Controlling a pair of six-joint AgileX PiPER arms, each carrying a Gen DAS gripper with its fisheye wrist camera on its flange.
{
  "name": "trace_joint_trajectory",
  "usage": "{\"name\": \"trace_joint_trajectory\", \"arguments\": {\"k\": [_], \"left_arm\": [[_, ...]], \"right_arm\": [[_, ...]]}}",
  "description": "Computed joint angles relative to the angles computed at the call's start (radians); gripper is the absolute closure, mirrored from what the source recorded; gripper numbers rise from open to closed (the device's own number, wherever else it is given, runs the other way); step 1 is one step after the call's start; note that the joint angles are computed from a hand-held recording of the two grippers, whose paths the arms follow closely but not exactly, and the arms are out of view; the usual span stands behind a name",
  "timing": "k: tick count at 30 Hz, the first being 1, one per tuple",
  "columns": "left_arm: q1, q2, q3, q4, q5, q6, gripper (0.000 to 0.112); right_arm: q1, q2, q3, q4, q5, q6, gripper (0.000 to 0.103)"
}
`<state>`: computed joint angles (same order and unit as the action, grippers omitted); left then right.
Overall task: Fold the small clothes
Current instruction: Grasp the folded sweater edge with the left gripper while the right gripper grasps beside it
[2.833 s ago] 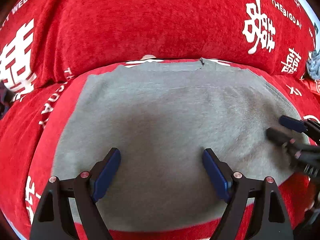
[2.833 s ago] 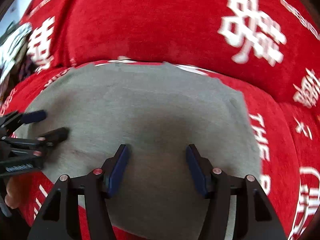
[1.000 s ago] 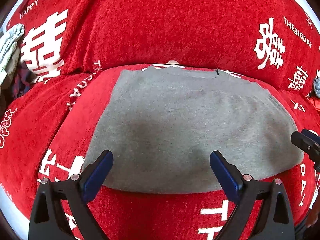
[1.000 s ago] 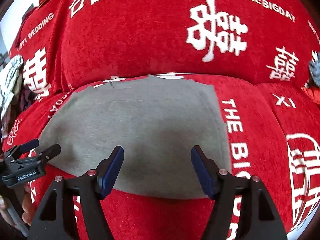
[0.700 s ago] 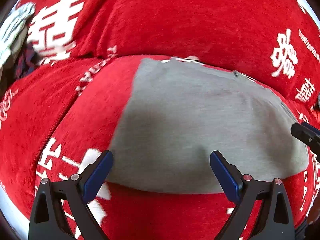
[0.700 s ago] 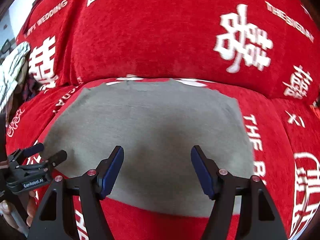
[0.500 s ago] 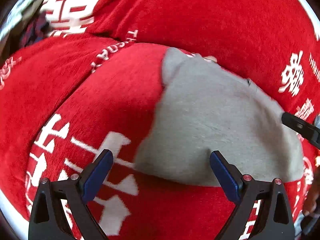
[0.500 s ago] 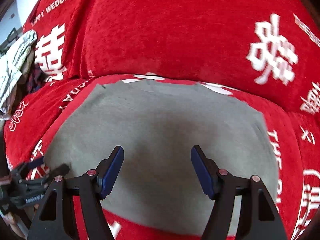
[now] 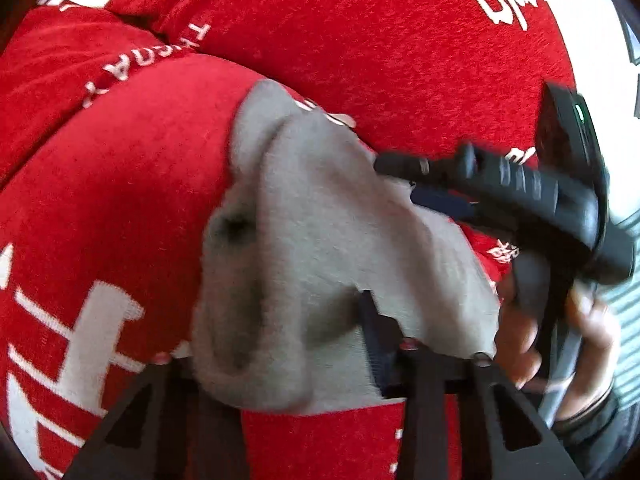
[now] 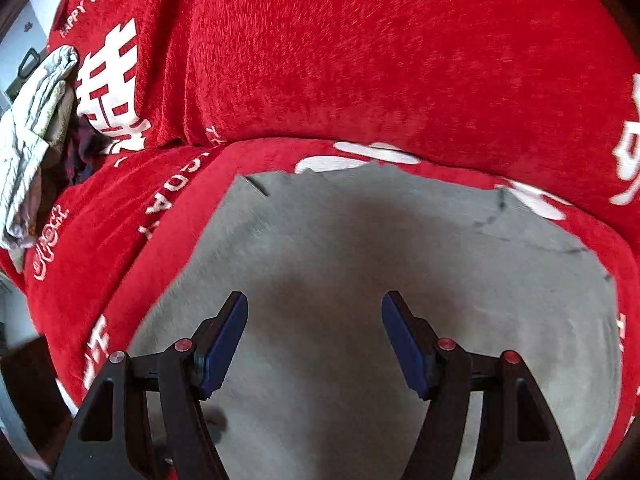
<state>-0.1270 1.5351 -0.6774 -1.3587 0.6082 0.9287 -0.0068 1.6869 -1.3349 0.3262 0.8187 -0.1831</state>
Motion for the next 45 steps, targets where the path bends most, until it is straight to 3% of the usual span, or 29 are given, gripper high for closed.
{"name": "trace_joint_trajectory", "arguments": {"k": [6, 9, 11, 13, 14, 16, 17, 18, 21, 27, 33, 39, 45], "left_arm": [[0.033, 0.017, 0.018, -0.079, 0.04, 0.072, 0.086], [0.049, 0.002, 0.044, -0.096, 0.05, 0.102, 0.087], [0.023, -0.018, 0.044, -0.073, 0.003, 0.065, 0.093], [0.009, -0.037, 0.054, -0.063, -0.02, 0.045, 0.095], [0.0, -0.046, 0.057, -0.055, -0.032, 0.033, 0.095], [-0.019, -0.073, 0.064, -0.026, -0.055, -0.006, 0.095], [-0.034, -0.084, 0.059, 0.004, -0.074, -0.039, 0.096], [-0.058, -0.1, 0.054, 0.045, -0.101, -0.086, 0.096], [-0.124, -0.144, 0.032, 0.208, -0.164, -0.256, 0.097], [-0.135, -0.21, -0.005, 0.365, -0.131, -0.425, 0.097], [-0.276, -0.267, -0.083, 0.748, -0.156, -0.824, 0.097], [-0.439, -0.235, -0.218, 1.193, -0.101, -1.271, 0.097], [-0.551, -0.169, -0.335, 1.409, -0.034, -1.475, 0.097]], "right_arm": [[0.083, 0.26, -0.341, 0.014, 0.175, 0.136, 0.03], [0.163, 0.388, -0.51, -0.095, 0.255, 0.251, 0.025], [0.221, 0.448, -0.589, -0.204, 0.275, 0.332, 0.015], [0.287, 0.504, -0.67, -0.33, 0.314, 0.368, 0.012], [0.313, 0.515, -0.675, -0.385, 0.314, 0.358, 0.017], [0.335, 0.496, -0.633, -0.468, 0.283, 0.381, 0.035], [0.327, 0.491, -0.631, -0.472, 0.287, 0.382, 0.054], [0.309, 0.485, -0.63, -0.462, 0.293, 0.372, 0.074], [0.232, 0.433, -0.583, -0.321, 0.267, 0.275, 0.081], [0.141, 0.316, -0.487, -0.141, 0.211, 0.143, 0.082], [0.041, 0.259, -0.478, 0.014, 0.249, 0.031, 0.082], [-0.063, 0.213, -0.48, 0.121, 0.315, -0.05, 0.082], [-0.167, 0.183, -0.465, 0.201, 0.366, -0.135, 0.082]]}}
